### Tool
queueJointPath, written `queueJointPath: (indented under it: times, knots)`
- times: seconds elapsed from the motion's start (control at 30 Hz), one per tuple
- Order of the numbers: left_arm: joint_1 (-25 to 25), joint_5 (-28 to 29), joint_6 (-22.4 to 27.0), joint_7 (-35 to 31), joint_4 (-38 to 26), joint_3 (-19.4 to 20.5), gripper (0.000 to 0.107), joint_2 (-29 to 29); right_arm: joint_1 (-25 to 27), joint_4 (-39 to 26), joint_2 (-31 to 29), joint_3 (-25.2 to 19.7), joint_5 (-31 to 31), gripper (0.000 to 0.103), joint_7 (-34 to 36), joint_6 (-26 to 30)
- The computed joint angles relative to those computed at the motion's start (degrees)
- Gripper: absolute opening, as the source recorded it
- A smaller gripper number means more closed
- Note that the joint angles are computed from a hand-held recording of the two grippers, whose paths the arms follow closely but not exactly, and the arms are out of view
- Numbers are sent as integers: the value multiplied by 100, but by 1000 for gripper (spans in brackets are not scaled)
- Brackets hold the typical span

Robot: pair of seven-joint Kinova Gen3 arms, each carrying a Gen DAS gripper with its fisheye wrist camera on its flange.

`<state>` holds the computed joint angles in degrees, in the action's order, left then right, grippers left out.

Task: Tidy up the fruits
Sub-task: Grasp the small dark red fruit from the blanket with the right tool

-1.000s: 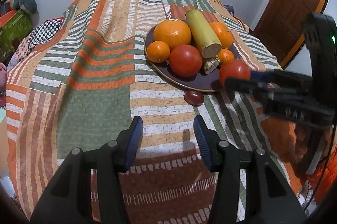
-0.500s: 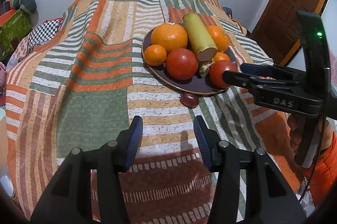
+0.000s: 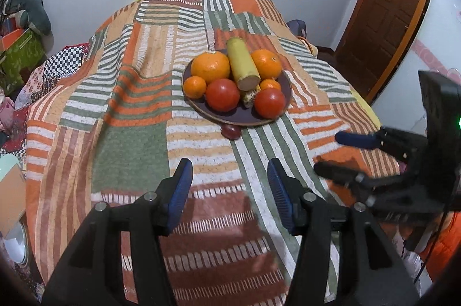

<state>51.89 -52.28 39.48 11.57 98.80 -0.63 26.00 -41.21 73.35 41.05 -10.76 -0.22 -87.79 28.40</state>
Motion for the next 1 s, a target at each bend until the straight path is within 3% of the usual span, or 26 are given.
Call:
queueJointPath:
  times: [0.2,0.27,0.37,0.47,0.8,1.0]
  knots:
    - [31,219,-16,9,6,71,54,77,-70,17,198,-69,-98,59,-17,231]
    - [34,291,-60,-3,18,62,54,116,-118,12,260,-32,-92,46,-66,273]
    - [55,367,-94,-77,0,33,54,191,-196,93,267,61,-35,36,-160,172]
    - [30,424,-191,-231,-41,-10,51,258,93,123,260,-267,-192,20,91,154]
    - [-353,898,-506,-1202,-533,-217,51,597,261,293,51,-212,-352,20,184,-347]
    - [-770,1512,-529,-2199,-1076,-247,41,1010,474,72,143,-279,-434,20,241,-436]
